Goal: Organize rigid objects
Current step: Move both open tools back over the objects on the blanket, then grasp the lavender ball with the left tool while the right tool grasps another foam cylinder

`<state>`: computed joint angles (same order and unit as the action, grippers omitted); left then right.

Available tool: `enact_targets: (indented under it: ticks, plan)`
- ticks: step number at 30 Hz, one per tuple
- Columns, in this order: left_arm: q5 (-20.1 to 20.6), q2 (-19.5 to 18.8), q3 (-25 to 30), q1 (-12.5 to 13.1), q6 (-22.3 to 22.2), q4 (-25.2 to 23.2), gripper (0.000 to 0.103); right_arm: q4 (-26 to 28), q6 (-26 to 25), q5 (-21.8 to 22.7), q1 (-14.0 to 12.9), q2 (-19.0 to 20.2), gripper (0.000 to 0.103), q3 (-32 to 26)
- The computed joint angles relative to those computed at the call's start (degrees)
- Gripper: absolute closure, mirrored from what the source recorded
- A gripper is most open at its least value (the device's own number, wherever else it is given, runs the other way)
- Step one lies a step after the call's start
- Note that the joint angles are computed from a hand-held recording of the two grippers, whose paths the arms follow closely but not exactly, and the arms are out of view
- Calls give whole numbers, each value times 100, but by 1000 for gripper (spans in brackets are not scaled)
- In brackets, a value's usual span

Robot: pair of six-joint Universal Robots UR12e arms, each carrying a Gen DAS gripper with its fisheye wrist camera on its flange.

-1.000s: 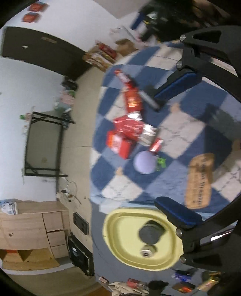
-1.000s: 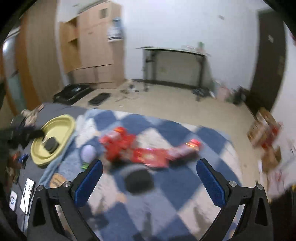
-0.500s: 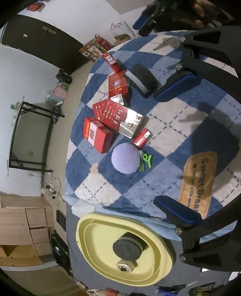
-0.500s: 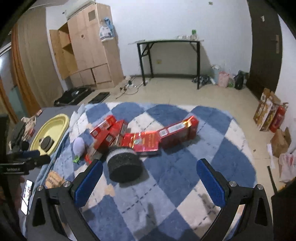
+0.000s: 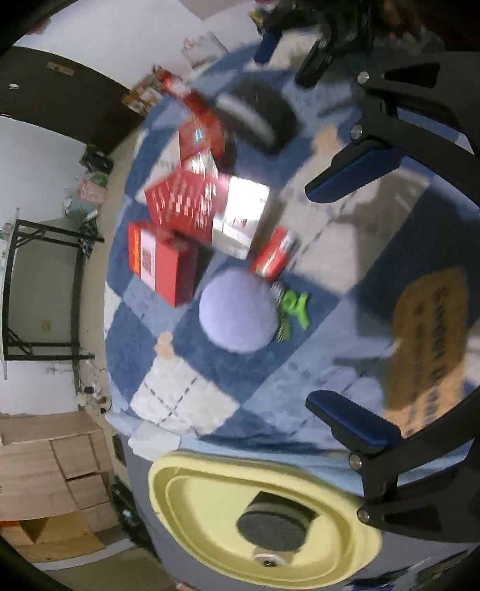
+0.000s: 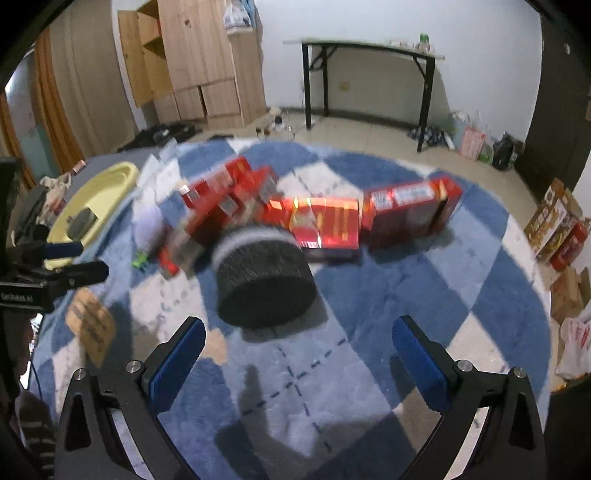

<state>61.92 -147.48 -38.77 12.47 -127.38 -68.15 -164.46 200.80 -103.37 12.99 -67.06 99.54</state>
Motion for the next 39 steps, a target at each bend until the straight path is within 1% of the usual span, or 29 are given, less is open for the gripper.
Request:
enact_targets:
  ticks: [2,3,4,6,7,9,12,14,15,16,17,18,19,20,21,22,24,28,29,31,33,34,36,38,39]
  plan:
    - [184,-181,269,-47,65,-22,2,-15,-152,155,-52,55,0,-21]
    - [225,-307,491,-63,42,-155,2,-61,-229,188,-59,86,0,-39]
    - [209,-409,685,-70,25,-321,2,-129,-311,226,-66,133,0,-70]
    - [-57,-638,1116,-65,-57,-688,2,-222,-377,206,-65,258,0,-179]
    - [-119,-697,1215,-68,-105,-747,2,-266,-370,177,-64,313,0,-222]
    - [-116,-879,1519,-105,-338,-849,3,-303,-369,131,-71,419,0,-318]
    - [-160,-1106,1900,-140,-525,-1022,3,-353,-501,63,-76,603,0,-468]
    - [-159,-1168,1984,-152,-578,-1040,4,-320,-491,125,-102,712,0,-573]
    - [-196,-1245,2124,-147,-637,-1138,5,-316,-465,191,-119,753,1,-611]
    - [-213,-1338,2313,-145,-710,-1257,11,-314,-458,256,-136,791,1,-649]
    - [-213,-1511,2676,-141,-773,-1533,24,-343,-487,262,-139,835,2,-685]
    - [-208,-1665,3006,-136,-797,-1767,28,-365,-526,216,-133,882,9,-726]
    - [-323,-1761,3227,-114,-776,-1961,40,-326,-556,181,-131,916,15,-767]
    - [-400,-1833,3401,-101,-719,-2156,46,-280,-591,213,-138,952,26,-813]
    - [-364,-1791,3335,-105,-698,-2141,46,-327,-624,282,-146,953,36,-809]
    - [-341,-1636,3029,-105,-662,-1979,46,-396,-683,296,-136,966,36,-815]
    - [-360,-1502,2811,-92,-539,-1989,46,-353,-791,156,-90,976,36,-852]
    - [-460,-1174,2365,-35,-459,-1870,46,-517,-725,104,-62,867,36,-772]
    - [-499,-1030,2148,-9,-412,-1733,46,-623,-705,80,-51,807,36,-734]
    - [-603,-654,1542,44,-245,-1310,46,-942,-734,66,-18,672,36,-649]
    - [-811,-363,1082,110,-72,-1004,46,-1364,-754,102,22,540,36,-533]
    - [-838,-290,976,129,-40,-921,46,-1573,-749,108,50,473,36,-471]
    - [-834,-236,960,163,-110,-908,46,-1603,-717,69,95,394,36,-417]
    - [-886,-284,1144,210,-161,-1044,46,-1524,-686,109,131,342,36,-368]
    - [-900,-350,1306,234,-181,-1033,46,-1504,-742,108,152,338,36,-361]
